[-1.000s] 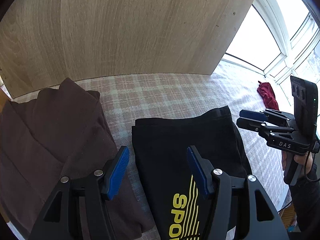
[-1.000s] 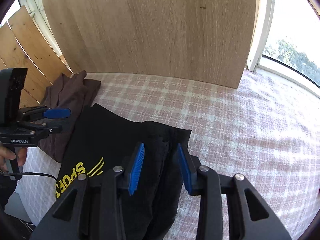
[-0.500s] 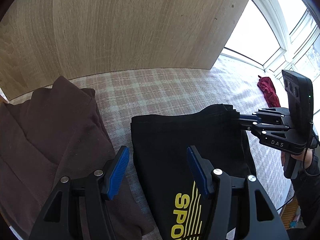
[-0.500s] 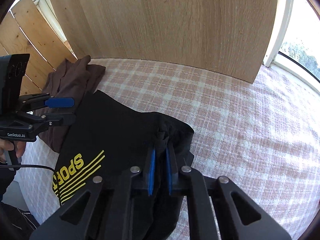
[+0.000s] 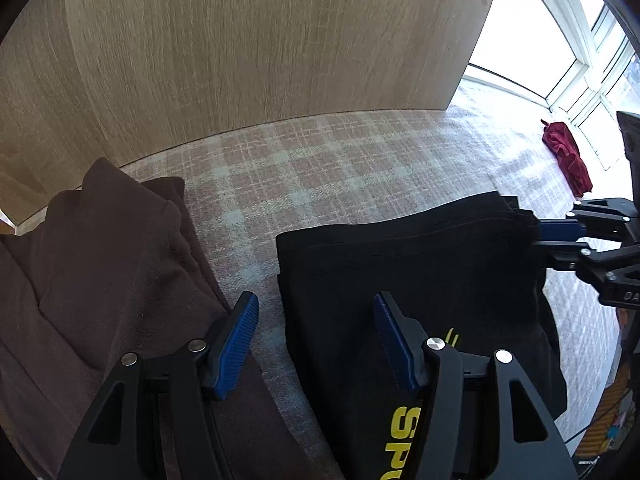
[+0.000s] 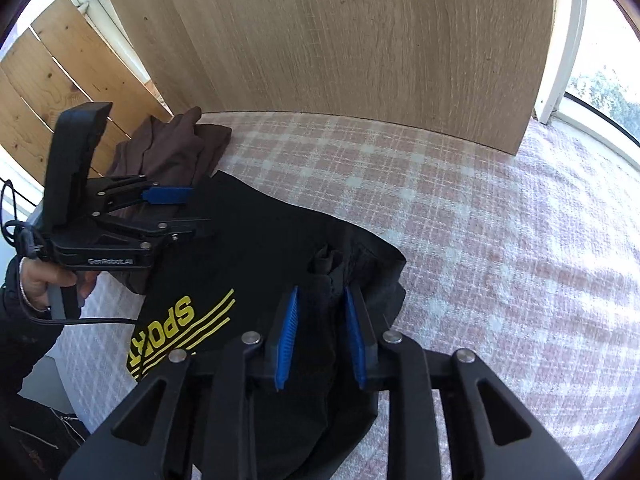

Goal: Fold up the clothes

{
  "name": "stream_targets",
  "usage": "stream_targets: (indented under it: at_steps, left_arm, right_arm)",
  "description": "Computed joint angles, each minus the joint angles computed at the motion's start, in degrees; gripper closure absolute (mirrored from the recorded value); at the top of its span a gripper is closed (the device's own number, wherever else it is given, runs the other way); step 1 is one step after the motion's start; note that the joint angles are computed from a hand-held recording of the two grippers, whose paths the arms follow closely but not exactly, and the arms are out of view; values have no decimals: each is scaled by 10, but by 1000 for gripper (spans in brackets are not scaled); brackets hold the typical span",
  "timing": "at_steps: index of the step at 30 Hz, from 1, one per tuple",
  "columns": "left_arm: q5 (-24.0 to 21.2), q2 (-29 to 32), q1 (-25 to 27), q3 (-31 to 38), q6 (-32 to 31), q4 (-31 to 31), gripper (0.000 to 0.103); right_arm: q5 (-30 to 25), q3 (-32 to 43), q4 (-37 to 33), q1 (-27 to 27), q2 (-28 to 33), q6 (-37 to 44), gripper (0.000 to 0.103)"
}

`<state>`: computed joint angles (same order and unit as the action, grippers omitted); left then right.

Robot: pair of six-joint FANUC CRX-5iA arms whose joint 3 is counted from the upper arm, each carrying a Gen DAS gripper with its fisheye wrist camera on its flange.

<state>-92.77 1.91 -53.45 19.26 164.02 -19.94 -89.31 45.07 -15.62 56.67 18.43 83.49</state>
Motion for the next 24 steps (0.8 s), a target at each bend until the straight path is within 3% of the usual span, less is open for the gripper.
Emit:
stream_targets:
  at_steps: [3, 8, 17, 18, 21, 24]
  left_arm:
    - [-15, 9, -4, 11, -4, -6, 45]
    - [-13, 8, -6, 11, -5, -5, 45]
    - [-13, 7, -10, 12, -1, -4, 45]
    - [-12, 6, -10, 10, 0, -4, 45]
    - [-9, 2, -10, 6, 4, -5, 45]
    - [-9, 2, -11, 6, 4, -6, 45]
  right_arm:
    - [3, -4, -13, -1, -11, 12, 70]
    - [43, -47, 73, 21, -37, 2, 69]
    - [13, -1, 101, 24, 22, 17, 69]
    - [9, 4, 101, 25, 28, 19, 70]
    - [4, 2, 121, 37, 35, 34, 93]
    - [19, -16, 141, 49, 23, 42, 94]
